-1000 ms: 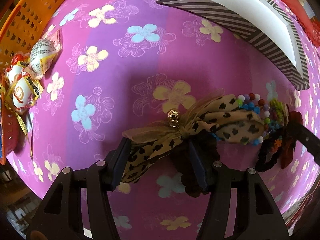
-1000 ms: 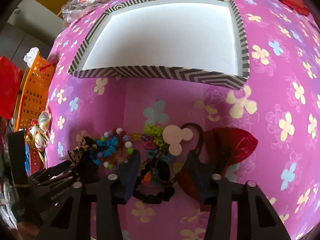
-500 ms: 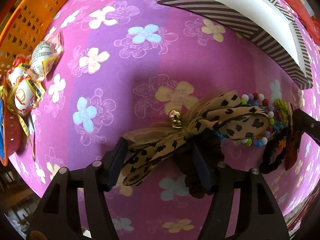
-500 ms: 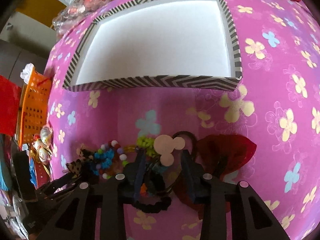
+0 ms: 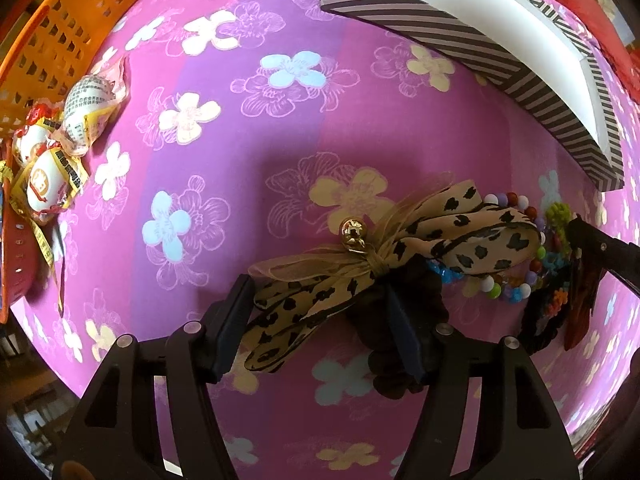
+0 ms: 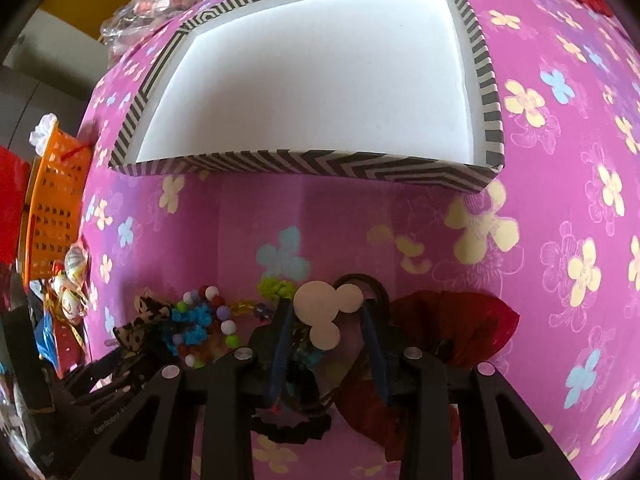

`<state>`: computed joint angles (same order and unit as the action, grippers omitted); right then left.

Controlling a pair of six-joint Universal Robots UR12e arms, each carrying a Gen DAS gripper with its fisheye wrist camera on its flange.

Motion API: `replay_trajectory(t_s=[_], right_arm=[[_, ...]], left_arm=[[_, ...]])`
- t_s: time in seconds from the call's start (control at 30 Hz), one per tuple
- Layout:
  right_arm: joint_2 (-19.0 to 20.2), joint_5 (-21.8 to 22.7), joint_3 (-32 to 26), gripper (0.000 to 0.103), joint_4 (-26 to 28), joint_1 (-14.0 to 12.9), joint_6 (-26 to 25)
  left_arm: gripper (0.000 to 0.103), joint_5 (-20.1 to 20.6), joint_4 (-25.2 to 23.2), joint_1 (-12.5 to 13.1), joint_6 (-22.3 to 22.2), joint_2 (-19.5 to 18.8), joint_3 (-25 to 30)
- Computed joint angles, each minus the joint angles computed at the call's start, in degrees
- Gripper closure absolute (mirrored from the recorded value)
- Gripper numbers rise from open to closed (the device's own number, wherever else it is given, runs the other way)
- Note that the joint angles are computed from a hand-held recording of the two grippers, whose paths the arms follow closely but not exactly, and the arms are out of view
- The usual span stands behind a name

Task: Organize jewelry
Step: 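Grasp the leopard-print bow clip with left tool while right tool grasps the pink Mickey hair tie, then lift and carry the bow clip with left tool while right tool carries the Mickey hair tie over the tray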

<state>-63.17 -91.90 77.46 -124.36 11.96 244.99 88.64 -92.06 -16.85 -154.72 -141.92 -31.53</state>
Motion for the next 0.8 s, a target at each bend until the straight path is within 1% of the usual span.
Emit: replay_trajectory(t_s=[0.07,0.1,0.13,0.23,0.4,0.5,0.57,0.7,0.8], right_arm=[[-0.43,-0.47,0.56,0.07,-0.77,0.13,0.29],[-0.7,-0.6,0.9,0.07,-1.31,0.17,0.57],[-0.86,-0.72,1.06,0.07,-1.7,0.22,0.78],[-1.6,-1.21,1.53,0.07,-2.32,0.42,1.15],[-2.63,-1.56,2.03,0.07,-3.3,0.79,1.99],[-2.92,-2.02,1.81,0.07,-3.29,1.11,2.05],[-3.2,-1.76,1.87,0.083,-3.69,1.18,1.96],[-3.33,-2.68,0.93,0.083,-2.89,1.58,1.0],[-3.29,-2.79,0.62,0.085,-2.29,1.56,0.62]], left_arm=[[0.053,-0.45,1.01,0.01,0.5,0.42,-0.69],[0.066,-0.7,1.56,-0.02,1.38,0.77,-1.23],[0.082,-0.67,1.47,-0.08,2.06,0.84,-1.2],[0.086,-2.29,-2.41,0.14,2.29,-0.37,1.91],[0.087,-5.74,-7.08,1.13,2.57,-1.61,6.41],[0.088,-6.45,-9.36,1.52,3.22,-2.4,9.14],[0.088,-7.01,-10.87,1.81,3.62,-2.84,10.88],[0.088,-7.57,-12.65,2.21,4.26,-3.52,13.89],[0.088,-7.84,-13.92,2.55,5.02,-4.37,16.8]])
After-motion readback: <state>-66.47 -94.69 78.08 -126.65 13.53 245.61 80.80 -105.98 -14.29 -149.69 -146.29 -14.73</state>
